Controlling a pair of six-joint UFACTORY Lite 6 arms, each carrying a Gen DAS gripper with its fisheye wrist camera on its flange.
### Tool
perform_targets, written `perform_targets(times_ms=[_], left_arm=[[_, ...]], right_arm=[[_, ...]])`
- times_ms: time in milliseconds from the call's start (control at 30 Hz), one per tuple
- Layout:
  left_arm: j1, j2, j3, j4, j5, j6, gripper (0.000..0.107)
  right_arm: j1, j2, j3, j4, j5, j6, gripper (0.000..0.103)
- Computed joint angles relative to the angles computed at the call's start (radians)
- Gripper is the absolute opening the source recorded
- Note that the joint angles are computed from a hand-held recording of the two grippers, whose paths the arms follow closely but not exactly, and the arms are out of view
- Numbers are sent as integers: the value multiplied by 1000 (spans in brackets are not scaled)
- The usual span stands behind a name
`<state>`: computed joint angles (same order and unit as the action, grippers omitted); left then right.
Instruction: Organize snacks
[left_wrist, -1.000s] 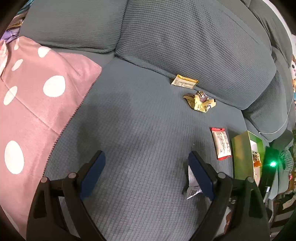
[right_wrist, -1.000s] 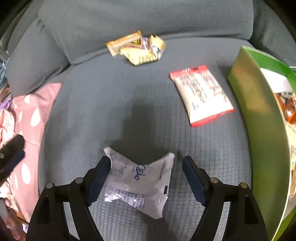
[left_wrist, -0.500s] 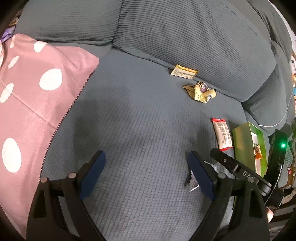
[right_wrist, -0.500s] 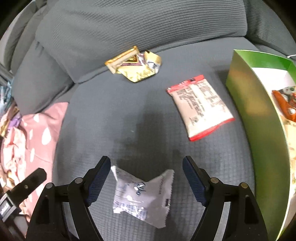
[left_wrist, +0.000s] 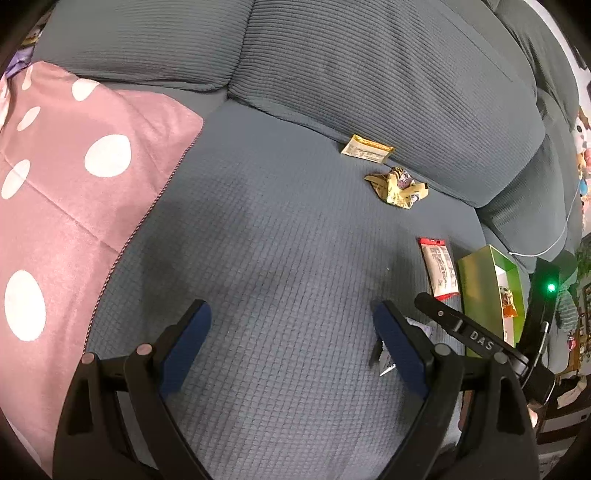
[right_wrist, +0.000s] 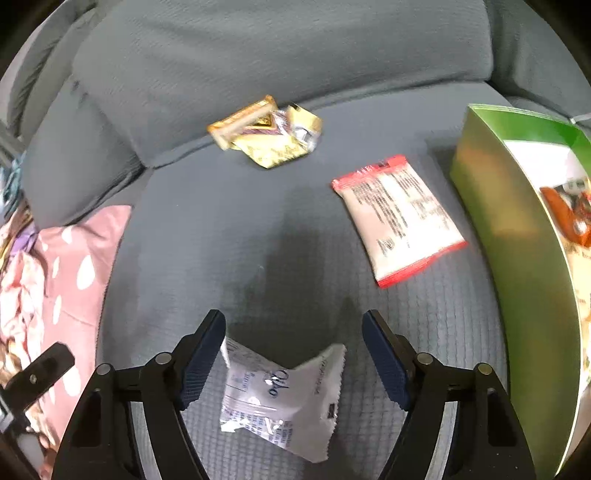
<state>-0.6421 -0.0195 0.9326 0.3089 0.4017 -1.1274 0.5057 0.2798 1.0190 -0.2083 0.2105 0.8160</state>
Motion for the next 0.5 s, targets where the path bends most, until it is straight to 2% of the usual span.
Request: perform_targets(times_ms=[133, 200, 400, 500], left_arm=[[-17, 0, 16, 19, -5, -19, 91], [-22, 8, 23, 4, -7, 0, 91], [-30, 52, 62, -19, 5, 24, 88], [-44, 81, 87, -44, -4, 38, 82]], right_arm=[[-1, -7, -9, 4, 26, 35, 67], [0, -8, -2, 5, 52, 46, 54], [0, -28, 3, -72, 98, 141, 28], [-1, -28, 28, -59, 137, 112, 25]])
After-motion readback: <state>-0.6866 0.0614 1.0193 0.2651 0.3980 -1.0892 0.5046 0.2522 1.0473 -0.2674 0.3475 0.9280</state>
